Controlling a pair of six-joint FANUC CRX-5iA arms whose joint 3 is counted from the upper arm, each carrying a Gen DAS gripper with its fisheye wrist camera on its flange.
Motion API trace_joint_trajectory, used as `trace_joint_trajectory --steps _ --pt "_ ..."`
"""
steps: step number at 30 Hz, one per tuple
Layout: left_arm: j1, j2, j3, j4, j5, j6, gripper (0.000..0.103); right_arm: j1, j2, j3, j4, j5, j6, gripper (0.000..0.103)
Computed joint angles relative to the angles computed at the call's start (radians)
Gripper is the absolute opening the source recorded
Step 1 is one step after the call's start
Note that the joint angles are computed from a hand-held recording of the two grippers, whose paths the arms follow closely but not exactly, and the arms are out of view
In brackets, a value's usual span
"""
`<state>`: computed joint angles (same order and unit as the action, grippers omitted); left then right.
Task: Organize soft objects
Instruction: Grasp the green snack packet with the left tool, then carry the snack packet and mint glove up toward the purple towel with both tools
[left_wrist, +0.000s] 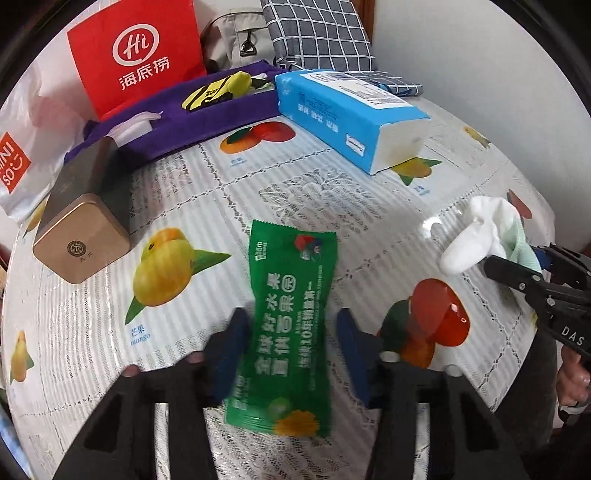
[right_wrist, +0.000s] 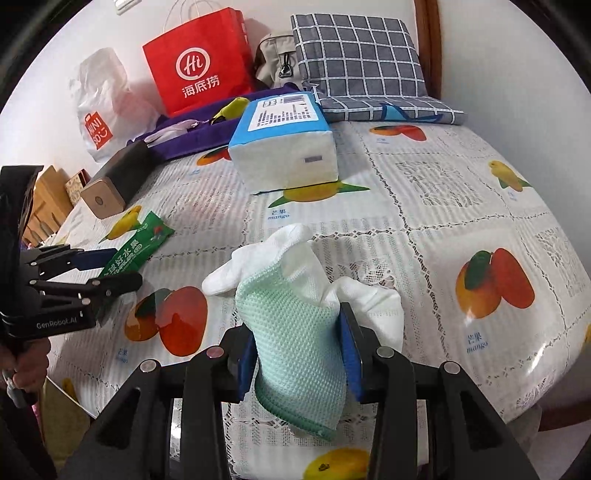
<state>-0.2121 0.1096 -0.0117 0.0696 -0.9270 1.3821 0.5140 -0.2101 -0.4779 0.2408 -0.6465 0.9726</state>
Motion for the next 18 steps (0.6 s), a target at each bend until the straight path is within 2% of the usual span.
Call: trace_joint_trajectory --steps 4,18 --pt "-0.018 0.001 0.009 -0.025 -0.005 0.021 0.030 0.001 0.003 0.001 0.004 -0.001 -0.001 0.040" --pt "0.017 0.012 0.004 0.057 -0.025 0.042 0.028 0.000 0.039 0.036 0.018 -0.026 0.004 0.042"
